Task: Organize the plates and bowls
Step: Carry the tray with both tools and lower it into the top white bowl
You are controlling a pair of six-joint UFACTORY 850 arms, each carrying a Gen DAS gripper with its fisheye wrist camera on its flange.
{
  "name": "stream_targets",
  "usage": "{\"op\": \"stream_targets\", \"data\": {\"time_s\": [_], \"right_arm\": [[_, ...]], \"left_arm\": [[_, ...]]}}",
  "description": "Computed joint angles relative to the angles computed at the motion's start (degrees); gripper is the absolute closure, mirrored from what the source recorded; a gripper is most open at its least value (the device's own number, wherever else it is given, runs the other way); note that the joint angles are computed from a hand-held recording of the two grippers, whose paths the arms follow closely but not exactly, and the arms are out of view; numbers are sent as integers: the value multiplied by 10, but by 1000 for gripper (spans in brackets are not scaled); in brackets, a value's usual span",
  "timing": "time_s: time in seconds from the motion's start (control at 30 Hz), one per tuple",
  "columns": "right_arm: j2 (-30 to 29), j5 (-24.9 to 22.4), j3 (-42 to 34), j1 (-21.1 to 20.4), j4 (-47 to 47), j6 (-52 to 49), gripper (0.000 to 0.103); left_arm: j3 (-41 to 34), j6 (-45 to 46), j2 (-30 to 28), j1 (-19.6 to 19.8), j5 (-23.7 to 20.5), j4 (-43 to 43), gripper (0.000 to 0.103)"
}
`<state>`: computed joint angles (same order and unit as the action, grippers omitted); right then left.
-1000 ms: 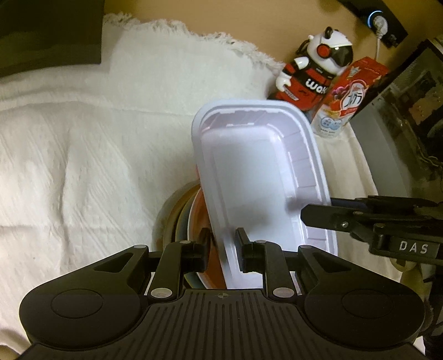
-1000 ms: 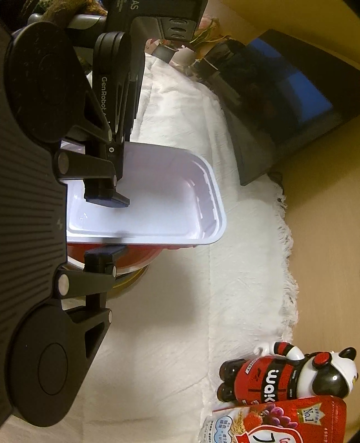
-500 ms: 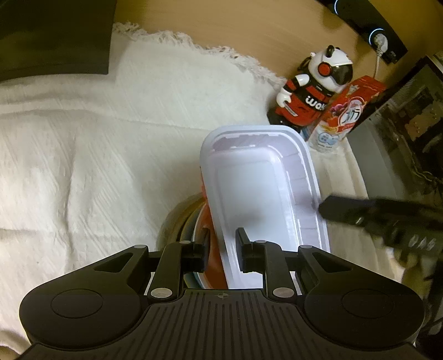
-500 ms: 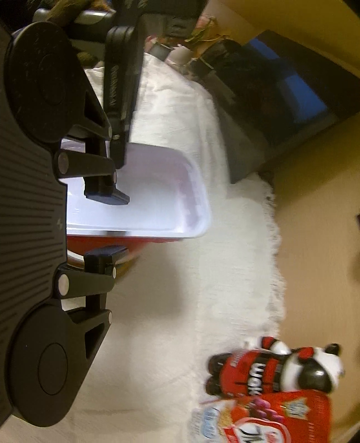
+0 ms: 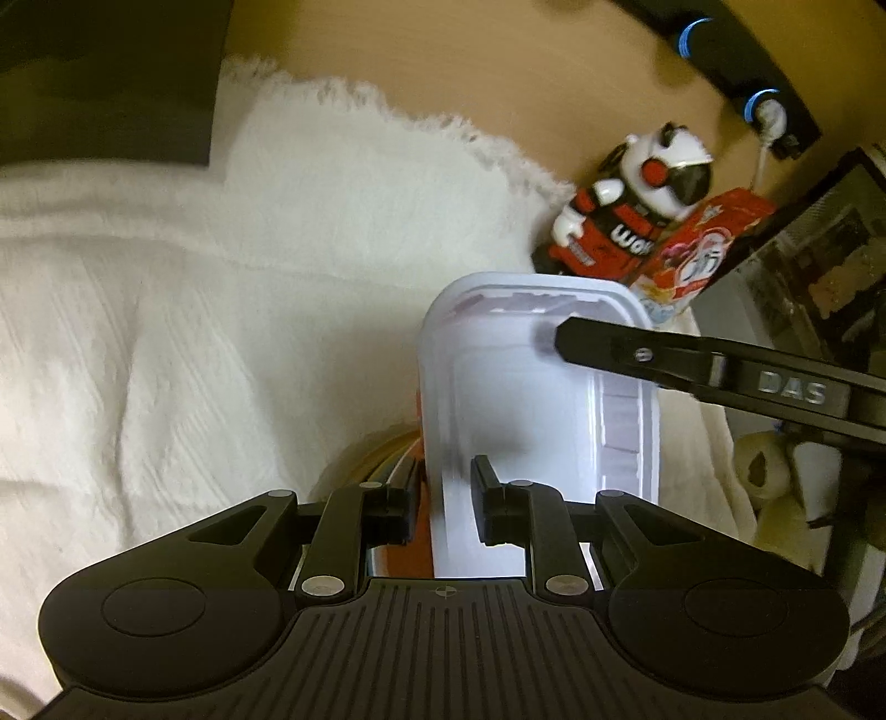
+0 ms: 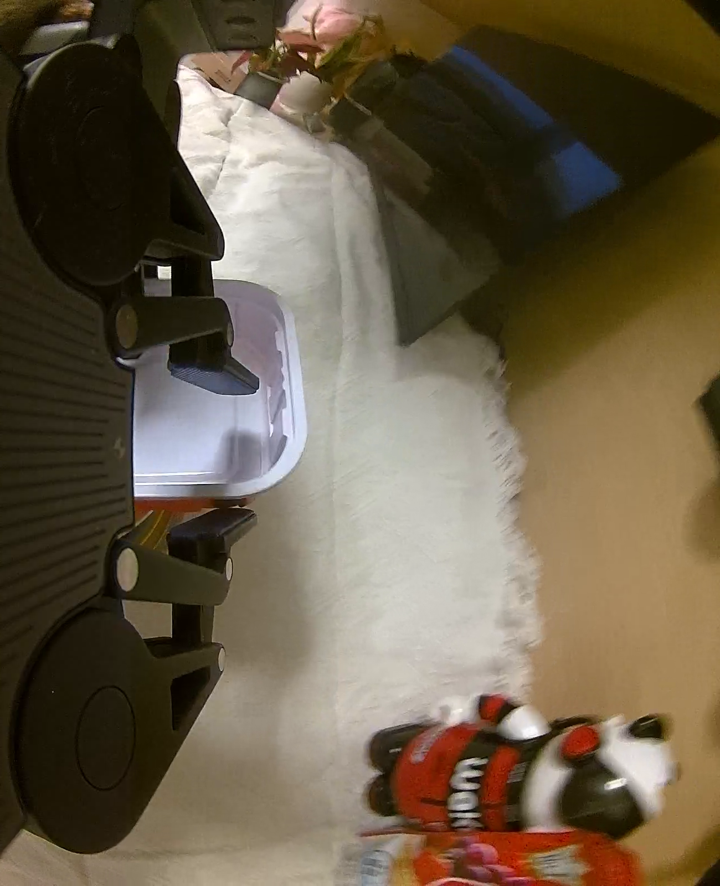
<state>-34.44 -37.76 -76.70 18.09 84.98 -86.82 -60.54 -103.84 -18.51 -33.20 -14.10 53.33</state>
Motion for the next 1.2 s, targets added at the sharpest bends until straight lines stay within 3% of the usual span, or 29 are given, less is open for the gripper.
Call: {"op": "stream_targets", "data": {"time_s": [0.17,0.33,0.47,0.63,0.87,1.2], "right_arm": [[34,-35,33,-14,31,-41,57],[44,-36,59,-21,30,-51,57],[42,5,72,-15,41,-58,57],[38,54,77,-12,70,-71,57],[44,72,93,-9,68,-58,57],[67,157,144,17,157,-167,57]], "left_arm": [[3,-48,17,-11,-22,70,81],[-4,24,3,-17,-22,6,81],[7,12,1,-17,-4,4,81],[14,-16,9,-27,-19,41,81],[12,-3,2,-25,-36,27,82],[27,3,3,-11,8,55,83]]}}
